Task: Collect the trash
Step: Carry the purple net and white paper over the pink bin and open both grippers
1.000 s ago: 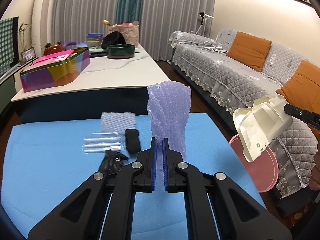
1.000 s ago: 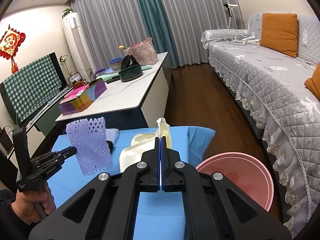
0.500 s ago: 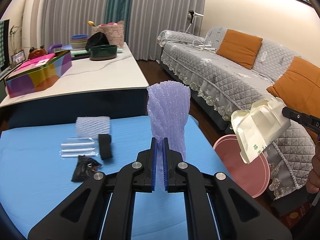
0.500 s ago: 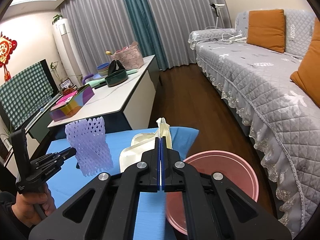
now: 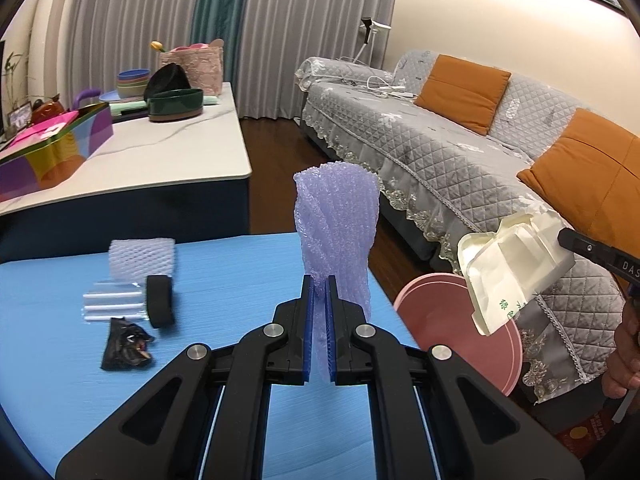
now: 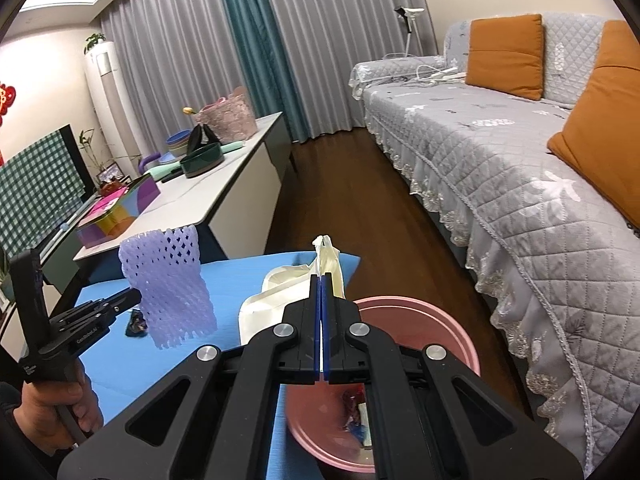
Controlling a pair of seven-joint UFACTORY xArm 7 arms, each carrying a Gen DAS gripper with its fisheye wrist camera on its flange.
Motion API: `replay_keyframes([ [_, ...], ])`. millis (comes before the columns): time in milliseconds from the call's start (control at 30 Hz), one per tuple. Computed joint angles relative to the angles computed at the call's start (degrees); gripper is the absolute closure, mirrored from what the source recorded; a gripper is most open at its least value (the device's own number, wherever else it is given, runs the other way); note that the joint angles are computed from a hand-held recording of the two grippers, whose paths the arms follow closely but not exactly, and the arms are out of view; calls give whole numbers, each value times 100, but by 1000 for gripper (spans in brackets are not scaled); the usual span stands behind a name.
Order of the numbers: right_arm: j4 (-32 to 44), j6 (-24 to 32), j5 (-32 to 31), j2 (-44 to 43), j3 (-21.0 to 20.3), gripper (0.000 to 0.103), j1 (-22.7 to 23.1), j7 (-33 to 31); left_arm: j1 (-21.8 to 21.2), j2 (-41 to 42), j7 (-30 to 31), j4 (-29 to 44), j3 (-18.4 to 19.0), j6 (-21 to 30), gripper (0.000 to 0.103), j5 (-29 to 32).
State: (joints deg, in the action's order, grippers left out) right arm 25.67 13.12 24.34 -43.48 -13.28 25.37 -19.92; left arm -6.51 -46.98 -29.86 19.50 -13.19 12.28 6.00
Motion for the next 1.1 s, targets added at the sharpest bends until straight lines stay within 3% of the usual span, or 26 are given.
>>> replay_keyframes([
  [233,-210,-508,-496,138,351,102,-680,206,-9,503,-229,241,-292,-253,97,31],
  [600,-461,-1093,-1417,562,731,102,-1363,589,237,1433,-764,773,-978,-662,97,388],
  [900,-495,-1163,-1826,836,872,102,-1713,875,749,2261,-1398,1121,-1722,-891,97,1016],
  [1100,-474,-1052,-1957,908,916,101,-1814,974,748,2651,-1597,1303,-1800,-905,97,1435],
])
